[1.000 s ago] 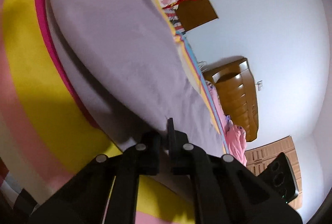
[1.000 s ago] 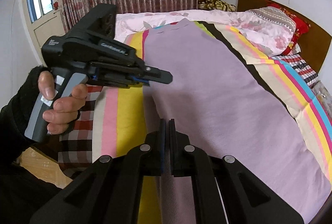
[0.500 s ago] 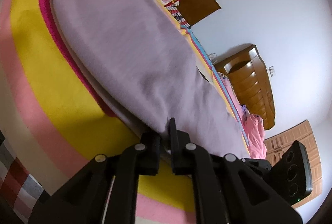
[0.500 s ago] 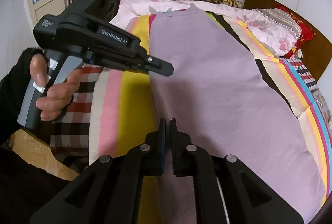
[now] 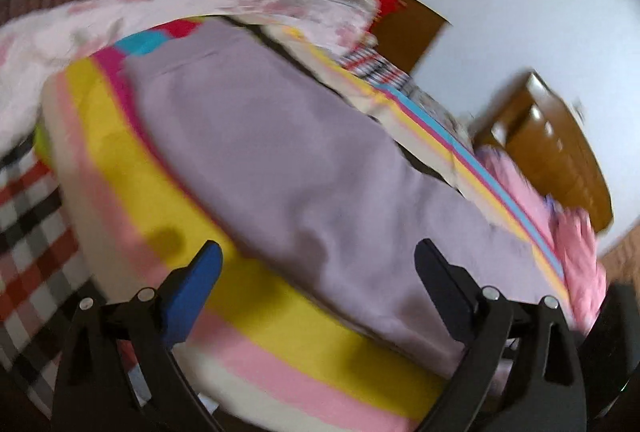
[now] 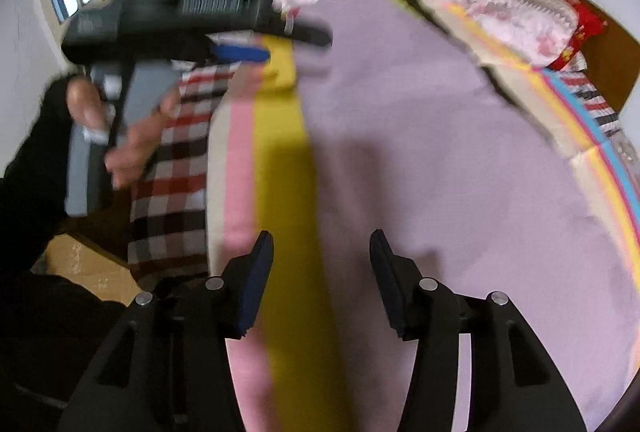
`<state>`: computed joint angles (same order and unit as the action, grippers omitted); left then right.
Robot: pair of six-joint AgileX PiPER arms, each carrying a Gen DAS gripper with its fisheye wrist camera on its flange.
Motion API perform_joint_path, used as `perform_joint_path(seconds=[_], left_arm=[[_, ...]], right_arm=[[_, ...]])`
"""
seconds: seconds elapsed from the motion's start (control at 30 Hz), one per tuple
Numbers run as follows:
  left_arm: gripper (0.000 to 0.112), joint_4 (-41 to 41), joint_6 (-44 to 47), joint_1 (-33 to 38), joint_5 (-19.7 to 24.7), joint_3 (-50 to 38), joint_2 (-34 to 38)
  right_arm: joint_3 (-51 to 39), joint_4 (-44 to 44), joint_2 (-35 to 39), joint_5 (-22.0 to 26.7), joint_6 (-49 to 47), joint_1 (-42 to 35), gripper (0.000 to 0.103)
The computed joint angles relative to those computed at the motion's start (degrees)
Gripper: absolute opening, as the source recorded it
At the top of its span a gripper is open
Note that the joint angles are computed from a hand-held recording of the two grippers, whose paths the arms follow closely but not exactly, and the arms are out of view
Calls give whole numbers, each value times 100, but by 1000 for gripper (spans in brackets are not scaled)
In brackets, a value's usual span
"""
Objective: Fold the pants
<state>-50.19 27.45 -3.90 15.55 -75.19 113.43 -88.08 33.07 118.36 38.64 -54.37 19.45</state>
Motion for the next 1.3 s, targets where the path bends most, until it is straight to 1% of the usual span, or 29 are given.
perform_joint_path(seconds=[0.07,0.13,0.17,0.2,0.27,0.3,0.33,0.37,0.4,0.43,0.47,0.5,0.57,0.6,0.67,0.7,0.73,0.8,0.83,0.87,0.93,0.97,1.0,1.07,1.13,1.17,1.2,1.23,1.3], left_arm=[[97,723,-604,-148,232,-494,241],[97,1652,-1410,-311,734,-1291,632],[97,1893,-1613,-389,941,-1602,791],[97,2005,-1668,-487,1120,-1815,907],[97,1951,-1460,-647,1189,-1795,926],[97,1979,-1335,-773,1222,-1815,966],[99,2199,-1396,-903,1247,-1869,1036],[100,2648,-1642,-1053,1231,-1900,1127],[101,3221,-2116,-1210,1157,-1913,1179],[101,3794,-2508,-1388,876,-1770,1167],[101,4366,-2887,-1525,823,-1798,1227],[101,4939,-3212,-1643,977,-1958,1318],[101,5837,-4000,-1864,1211,-2182,1423],[101,5942,-4146,-1948,1267,-2256,1439],[101,5604,-3848,-2026,1288,-2366,1429],[101,5618,-3841,-2089,1266,-2306,1371],[101,5656,-3834,-2161,1348,-2425,1431],[101,5586,-3700,-2253,1647,-2890,1717],[101,5645,-3742,-2309,1793,-3095,1853],[101,5767,-3844,-2366,1928,-3321,1993],[101,6135,-4191,-2509,1965,-3317,2007],[101,6109,-4184,-2511,2005,-3359,2023],[101,6050,-4162,-2506,2094,-3465,2064],[101,6062,-4182,-2526,2186,-3575,2102],[101,6234,-4302,-2599,2285,-3671,2153],[101,6327,-4394,-2644,2300,-3668,2155],[101,6388,-4460,-2668,2300,-3658,2155],[101,6408,-4492,-2672,2288,-3639,2146],[102,6418,-4544,-2659,2231,-3594,2135]], right_arm=[[-182,-355,-42,-407,432,-165,55],[-547,-1039,115,-918,1125,-359,67],[-814,-1543,289,-973,1698,-434,67],[-1210,-1950,561,-826,2270,-627,67],[-1517,-2424,788,-665,3164,-914,68],[-1359,-2318,751,-793,3268,-1117,71],[-1171,-2248,708,-939,3236,-1244,78],[-1002,-2407,715,-1016,3395,-1385,80],[-928,-2337,805,-913,3326,-1594,80],[-833,-2039,820,-851,3127,-1764,83],[-752,-1510,752,-671,2876,-1969,84],[-564,-1211,597,-615,2655,-2143,83],[-36,-1301,236,-1014,2648,-2299,84],[145,-1231,111,-1169,2527,-2400,84],[624,-674,-243,-1360,2041,-2717,86],[686,-646,-287,-1399,2032,-2820,86],[734,-846,-268,-1477,2207,-2947,86],[620,-1380,-37,-1404,2617,-3114,87],[680,-1303,-2,-1400,2569,-3224,88],[706,-997,-78,-1258,2399,-3354,88],[1010,-828,-282,-1470,2136,-3485,88],[1265,-823,-446,-1778,2114,-3535,88],[1365,-589,-505,-1922,1935,-3570,88],[1556,106,-682,-1936,1382,-3762,89],[1652,-116,-644,-2065,1468,-3884,89],[1593,-397,-568,-1997,1720,-3937,89],[1485,-448,-471,-1789,1830,-4046,89],[1397,-271,-423,-1580,1768,-4230,89],[1445,342,-442,-1553,1311,-4397,89]])
